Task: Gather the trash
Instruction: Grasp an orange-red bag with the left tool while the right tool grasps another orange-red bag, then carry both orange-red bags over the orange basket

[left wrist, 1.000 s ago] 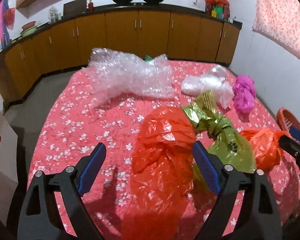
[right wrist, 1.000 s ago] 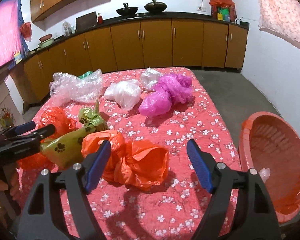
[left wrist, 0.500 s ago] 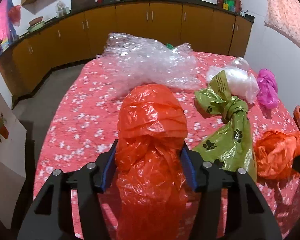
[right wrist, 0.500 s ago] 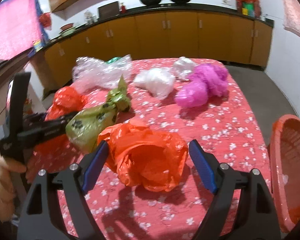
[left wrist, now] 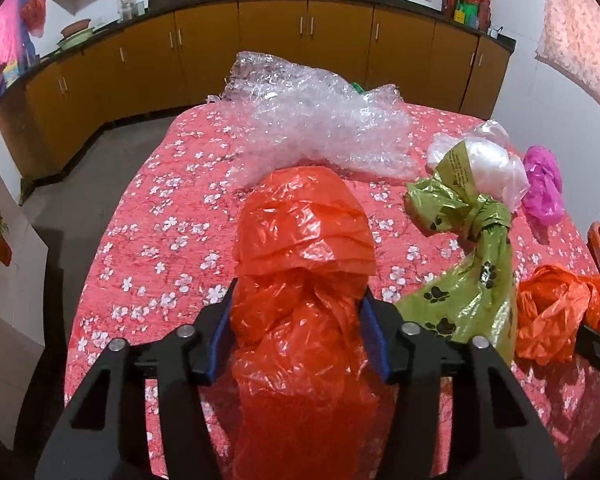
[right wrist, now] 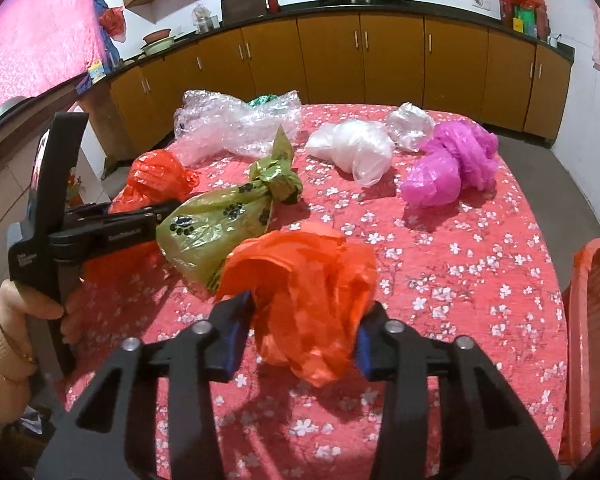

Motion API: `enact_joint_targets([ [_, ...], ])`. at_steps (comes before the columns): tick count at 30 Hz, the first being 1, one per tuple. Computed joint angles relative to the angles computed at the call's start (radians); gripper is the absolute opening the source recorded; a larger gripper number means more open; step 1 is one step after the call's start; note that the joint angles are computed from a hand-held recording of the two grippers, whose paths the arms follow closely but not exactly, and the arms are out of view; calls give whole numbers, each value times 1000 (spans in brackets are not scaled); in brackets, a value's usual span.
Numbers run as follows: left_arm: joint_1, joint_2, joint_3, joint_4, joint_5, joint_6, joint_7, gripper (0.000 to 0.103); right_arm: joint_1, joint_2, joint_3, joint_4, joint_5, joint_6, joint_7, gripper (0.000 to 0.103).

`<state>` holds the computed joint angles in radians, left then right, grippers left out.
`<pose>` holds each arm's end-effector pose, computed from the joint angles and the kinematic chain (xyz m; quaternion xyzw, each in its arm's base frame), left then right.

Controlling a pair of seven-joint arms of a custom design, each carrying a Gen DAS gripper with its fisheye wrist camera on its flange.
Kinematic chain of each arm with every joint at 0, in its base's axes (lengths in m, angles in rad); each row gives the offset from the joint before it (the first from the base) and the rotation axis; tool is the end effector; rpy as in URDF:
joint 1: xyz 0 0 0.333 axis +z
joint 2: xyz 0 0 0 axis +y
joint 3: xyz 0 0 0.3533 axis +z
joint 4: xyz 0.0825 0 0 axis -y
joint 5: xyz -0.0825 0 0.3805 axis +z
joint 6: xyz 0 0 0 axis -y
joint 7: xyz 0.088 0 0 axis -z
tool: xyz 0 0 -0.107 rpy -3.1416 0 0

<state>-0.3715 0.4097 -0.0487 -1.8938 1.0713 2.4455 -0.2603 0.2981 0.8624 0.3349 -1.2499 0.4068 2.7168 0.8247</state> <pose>0.6014 -0.2647 0.3382 -0.8300 0.4327 -0.1759 0.3049 0.7229 0.3916 0.3532 -0.8676 0.3212 -0.0645 0.3741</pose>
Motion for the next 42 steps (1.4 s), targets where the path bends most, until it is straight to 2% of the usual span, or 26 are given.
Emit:
enact_joint_targets([
  [5,-5,-15,-1,-11,8,-11,-19,47,-4,-14,-18,-18,2,30,34,36],
  [15,-10,-54,-18,-24,76,-32,-62,44,-4,-33,-83,-48,-53,110,191,36],
  [24,-18,-81,-44,8,146,-60,-69,44,-38,-68,-84,-106,-102,200,289,36],
  [34,-53,-41,-60,132,192,-37,-11,44,-88,-115,-71,-183,-148,293,355,36],
  [42,-106,61,-38,292,174,14,103,44,-106,-154,-111,-249,-200,377,442,36],
])
